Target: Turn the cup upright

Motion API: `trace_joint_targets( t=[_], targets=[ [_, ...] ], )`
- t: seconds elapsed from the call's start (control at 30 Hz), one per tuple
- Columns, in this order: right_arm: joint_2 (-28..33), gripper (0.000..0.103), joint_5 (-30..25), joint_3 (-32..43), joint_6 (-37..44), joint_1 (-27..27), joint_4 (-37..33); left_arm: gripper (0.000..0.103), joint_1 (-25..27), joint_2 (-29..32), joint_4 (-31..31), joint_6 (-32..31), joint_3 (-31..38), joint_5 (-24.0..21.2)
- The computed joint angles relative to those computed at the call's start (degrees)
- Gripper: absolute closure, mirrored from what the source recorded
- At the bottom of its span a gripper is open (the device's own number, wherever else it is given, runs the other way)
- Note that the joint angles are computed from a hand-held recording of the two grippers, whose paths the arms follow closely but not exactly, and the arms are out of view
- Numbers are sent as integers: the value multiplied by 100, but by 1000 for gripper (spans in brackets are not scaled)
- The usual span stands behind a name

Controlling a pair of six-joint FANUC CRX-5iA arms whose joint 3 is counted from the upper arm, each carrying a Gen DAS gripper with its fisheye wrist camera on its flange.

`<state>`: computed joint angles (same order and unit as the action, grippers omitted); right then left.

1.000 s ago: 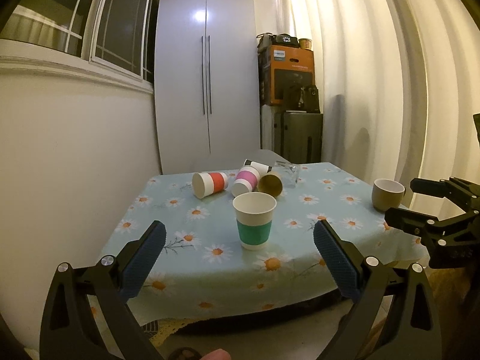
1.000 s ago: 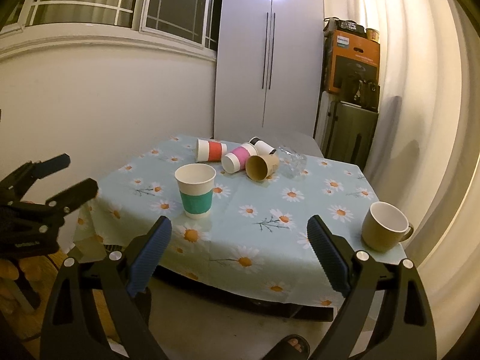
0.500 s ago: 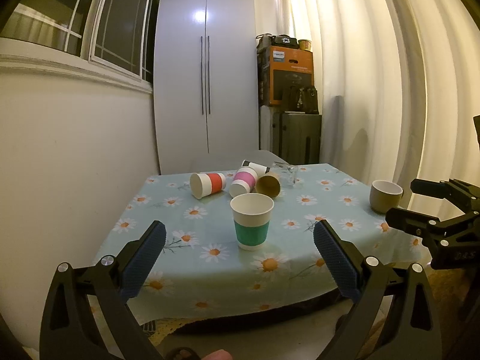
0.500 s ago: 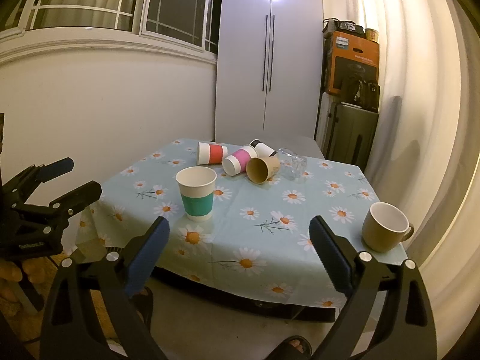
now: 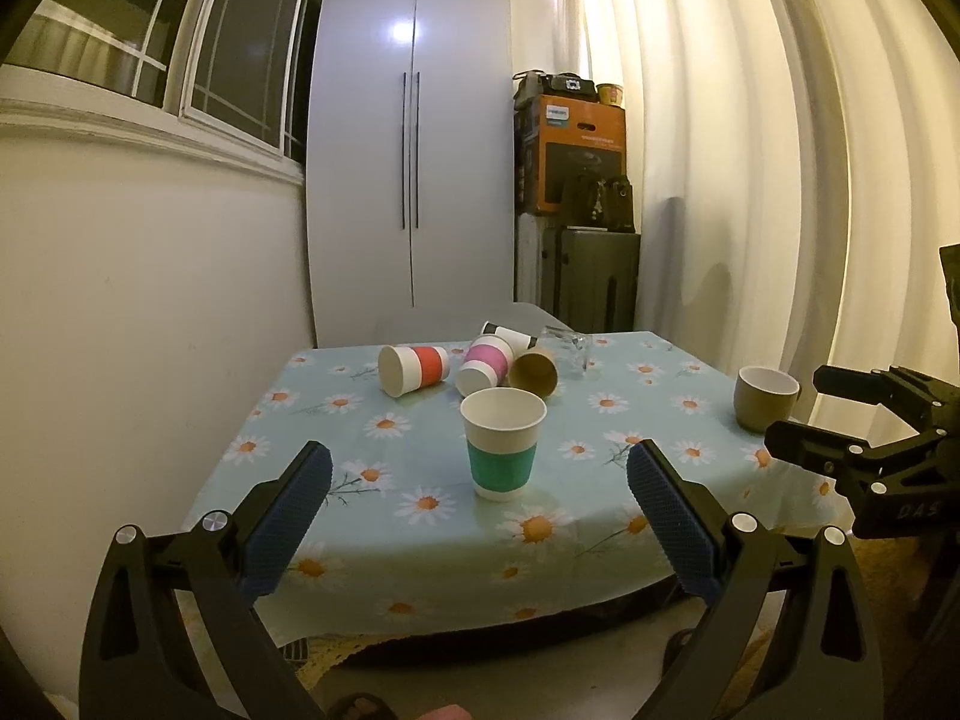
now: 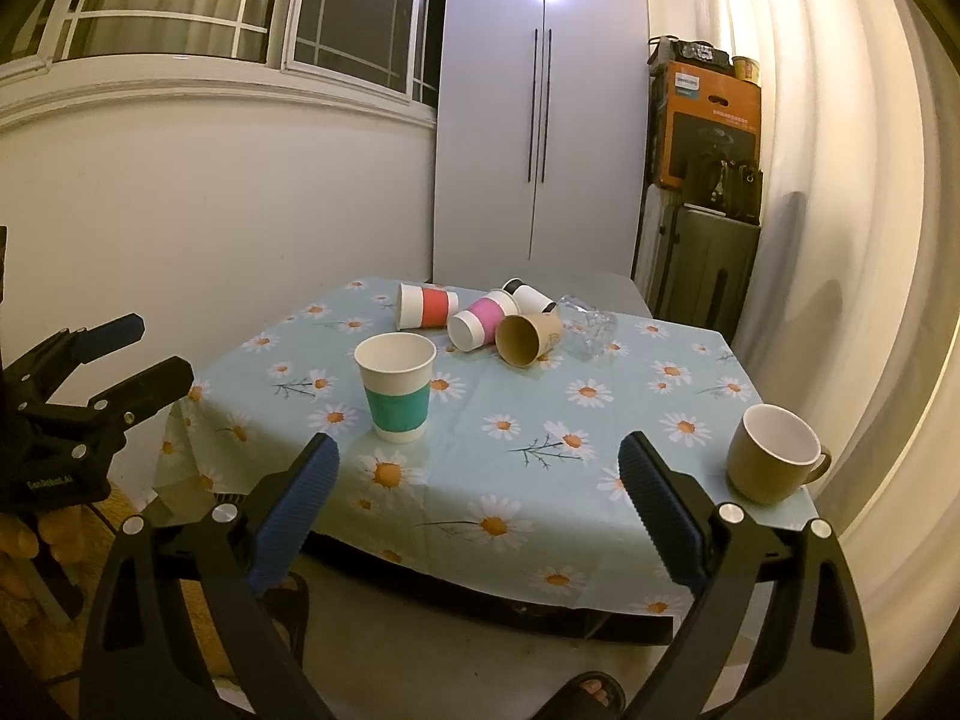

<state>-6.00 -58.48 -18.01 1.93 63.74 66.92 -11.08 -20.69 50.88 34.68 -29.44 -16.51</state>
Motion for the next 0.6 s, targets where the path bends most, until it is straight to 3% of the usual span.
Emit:
trace_joint_targets(
  t=[0.6],
  targets=[
    [-2,9,33,-23,13,-21,21,7,42,-62,-467,463,57,-93]
  ],
)
